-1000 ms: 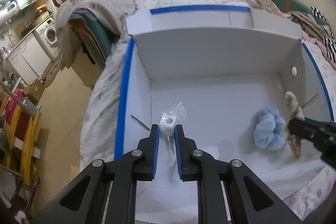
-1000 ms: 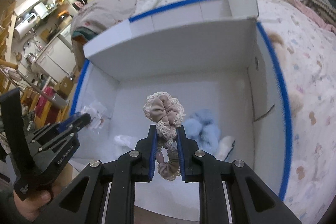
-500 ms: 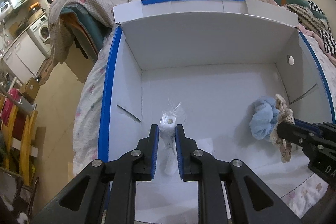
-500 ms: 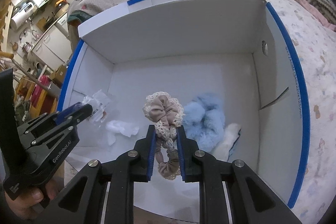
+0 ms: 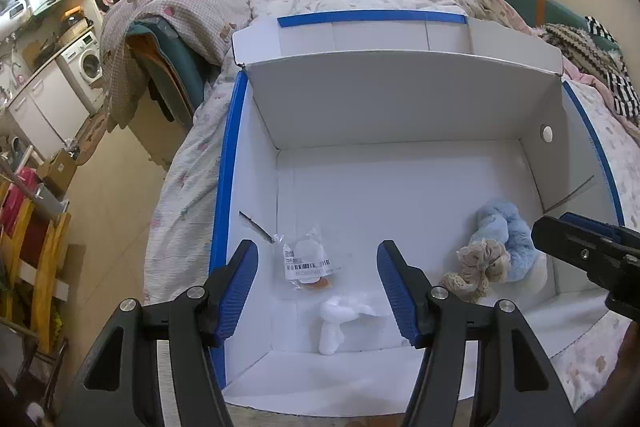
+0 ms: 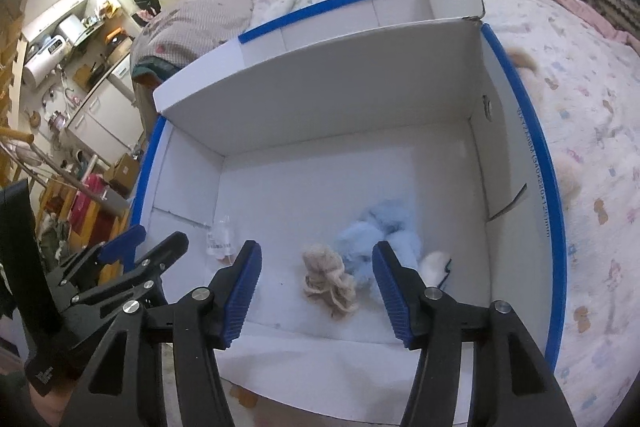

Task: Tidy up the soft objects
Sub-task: 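Open the left tool and right tool to release both items into the box, then withdraw both tools from the box toward the remaining items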

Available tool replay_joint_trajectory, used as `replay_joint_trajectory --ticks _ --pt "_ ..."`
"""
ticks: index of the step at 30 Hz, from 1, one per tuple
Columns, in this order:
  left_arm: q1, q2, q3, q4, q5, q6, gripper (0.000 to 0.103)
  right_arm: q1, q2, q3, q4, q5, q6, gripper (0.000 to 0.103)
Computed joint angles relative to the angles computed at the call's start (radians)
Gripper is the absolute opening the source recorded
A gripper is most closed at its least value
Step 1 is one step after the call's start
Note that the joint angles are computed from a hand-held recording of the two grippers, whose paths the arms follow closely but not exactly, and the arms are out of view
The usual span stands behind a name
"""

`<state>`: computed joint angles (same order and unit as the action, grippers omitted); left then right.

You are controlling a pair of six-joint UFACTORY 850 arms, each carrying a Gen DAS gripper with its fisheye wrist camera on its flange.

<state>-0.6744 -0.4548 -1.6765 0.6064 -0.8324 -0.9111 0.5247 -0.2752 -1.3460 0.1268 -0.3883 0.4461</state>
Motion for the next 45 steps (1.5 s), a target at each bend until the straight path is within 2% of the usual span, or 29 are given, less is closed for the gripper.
replay_joint_trajectory --ticks 3,7,9,13,17,29,34,45 --pt "-0.003 0.003 0.005 0.014 -0.001 -0.007 0.059 -0.002 -0.001 0.000 0.013 0.008 -0.010 0.086" --pt "-0.002 0.011 0.015 0.006 0.013 -0.010 0.060 0.002 0.000 0.000 -0.015 0.015 0.009 0.100" --pt "-0.001 0.015 0.019 -0.003 0.019 -0.008 0.061 0.002 0.004 0.006 -0.013 0.022 0.012 0.101" --pt "0.001 0.024 0.024 -0.007 0.013 -0.017 0.061 -0.009 0.013 0.017 0.089 0.038 -0.071 0.101" --pt "0.003 0.054 0.049 -0.017 0.022 -0.029 0.061 -0.003 0.018 0.020 0.020 0.039 -0.013 0.101" --pt "-0.014 0.157 0.146 0.071 0.024 -0.133 0.062 -0.007 0.085 0.088 0.090 0.074 -0.038 0.101" --pt "-0.030 0.185 0.187 0.036 0.014 -0.102 0.062 -0.002 0.124 0.128 0.011 0.077 0.078 0.101" --pt "-0.044 0.281 0.306 0.043 0.019 -0.164 0.063 0.026 0.215 0.208 -0.182 0.083 0.261 0.101"
